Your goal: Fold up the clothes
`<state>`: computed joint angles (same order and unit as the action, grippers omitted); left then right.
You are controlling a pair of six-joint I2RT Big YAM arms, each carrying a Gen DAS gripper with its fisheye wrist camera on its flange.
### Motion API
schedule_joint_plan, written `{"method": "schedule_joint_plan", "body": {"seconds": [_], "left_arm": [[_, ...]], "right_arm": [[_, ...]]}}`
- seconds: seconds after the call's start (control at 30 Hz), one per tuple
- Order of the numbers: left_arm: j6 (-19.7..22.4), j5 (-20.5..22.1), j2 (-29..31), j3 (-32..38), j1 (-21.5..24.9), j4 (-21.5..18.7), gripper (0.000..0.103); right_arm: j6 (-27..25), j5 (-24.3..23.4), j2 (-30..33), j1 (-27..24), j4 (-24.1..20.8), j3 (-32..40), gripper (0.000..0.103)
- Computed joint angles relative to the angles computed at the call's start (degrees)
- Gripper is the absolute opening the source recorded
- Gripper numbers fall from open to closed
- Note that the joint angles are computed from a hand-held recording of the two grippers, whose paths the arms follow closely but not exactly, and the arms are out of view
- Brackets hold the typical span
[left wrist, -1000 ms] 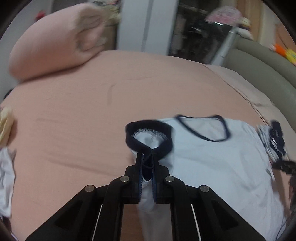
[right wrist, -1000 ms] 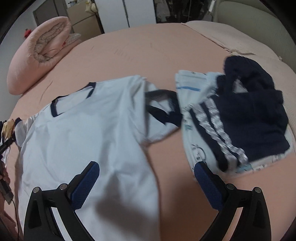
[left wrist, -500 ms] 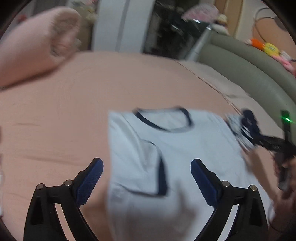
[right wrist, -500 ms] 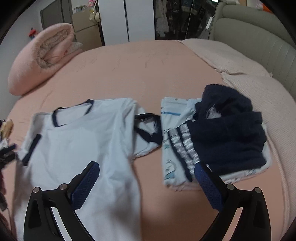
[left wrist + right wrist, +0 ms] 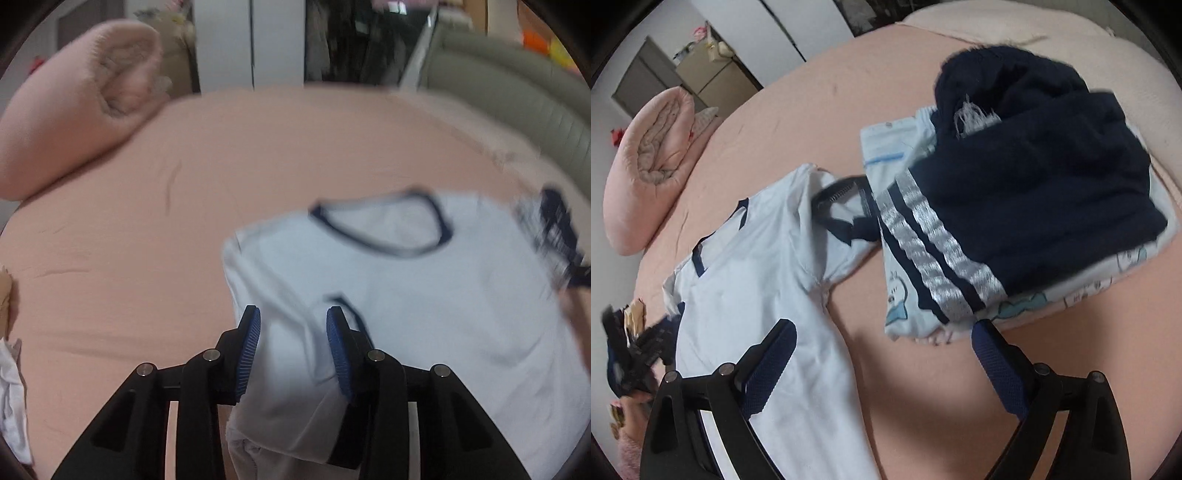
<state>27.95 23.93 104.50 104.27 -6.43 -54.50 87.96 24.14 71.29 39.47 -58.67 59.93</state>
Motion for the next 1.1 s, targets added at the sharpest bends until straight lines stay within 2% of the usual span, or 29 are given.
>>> {"method": "schedule_joint_plan", "body": {"seconds": [0.03,0.07,0.13,0.2,0.27,0.33,0.43,0.5,0.57,0.7,0.73,0.77,0.8,0.83,0.87,1.0,1.1], "left_arm": [[1.1,-1.9,0.3,-0.1,-0.6,-1.3,0.034],[2.7,-4.3,0.6,0.8,-1.1,-4.5,0.035],[4.3,-8.3,-0.1,-0.2,-2.2,-6.6,0.034],[0.9,-2.6,-4.5,-3.9,-1.4,-4.7,0.034],[-1.8,1.9,-7.3,-6.2,-0.9,-6.0,0.036],[-1.8,3.1,-9.4,-9.0,-1.3,-5.6,0.039],[0.0,3.3,-9.0,-9.8,-1.9,-8.0,0.04],[-0.2,2.4,-8.8,-9.9,-1.6,-8.9,0.04],[-1.3,3.9,-8.1,-9.7,-1.2,-9.5,0.04],[-1.6,4.2,-7.5,-10.1,-0.9,-9.1,0.04],[-1.6,4.0,-7.6,-10.2,-1.0,-8.8,0.04],[-1.4,4.0,-7.6,-10.1,-1.0,-9.0,0.04],[-1.2,3.9,-7.6,-10.1,-1.0,-9.2,0.04],[-1.3,3.7,-7.6,-10.2,-1.2,-8.9,0.04],[-1.4,3.6,-7.6,-10.4,-1.3,-8.7,0.04],[-1.1,3.2,-7.8,-10.9,-1.5,-8.3,0.044],[-0.9,3.2,-7.9,-11.1,-1.7,-8.2,0.048]], "right_arm": [[-0.3,0.1,0.0,-0.4,0.4,-0.2,0.096],[-0.3,-0.1,0.2,-1.1,1.0,-0.4,0.097],[-0.2,-0.6,1.0,-2.7,1.2,-0.3,0.097],[0.5,-0.1,2.3,-3.6,-0.5,1.0,0.097],[1.3,-0.9,3.9,-4.5,-2.4,2.6,0.097],[2.5,-0.1,4.7,-4.2,-3.5,4.4,0.097],[5.1,1.8,3.8,-1.9,-3.0,4.5,0.093],[7.6,2.5,2.5,0.4,-1.7,3.5,0.086],[5.1,4.0,3.2,2.3,-2.7,4.9,0.083],[-8.4,8.9,9.3,2.6,-10.1,12.9,0.075],[-9.6,9.7,10.3,1.9,-10.9,13.7,0.075],[-9.5,8.9,10.5,0.7,-10.4,13.0,0.075],[-8.5,6.4,9.8,-0.7,-7.9,11.2,0.065],[-6.7,3.0,8.2,-2.4,-3.4,8.1,0.059],[-4.9,1.9,7.0,-3.4,-0.2,5.5,0.054],[1.9,4.3,4.2,-4.3,5.8,0.3,0.049],[5.1,3.5,3.3,-4.1,8.1,-0.4,0.046]]}}
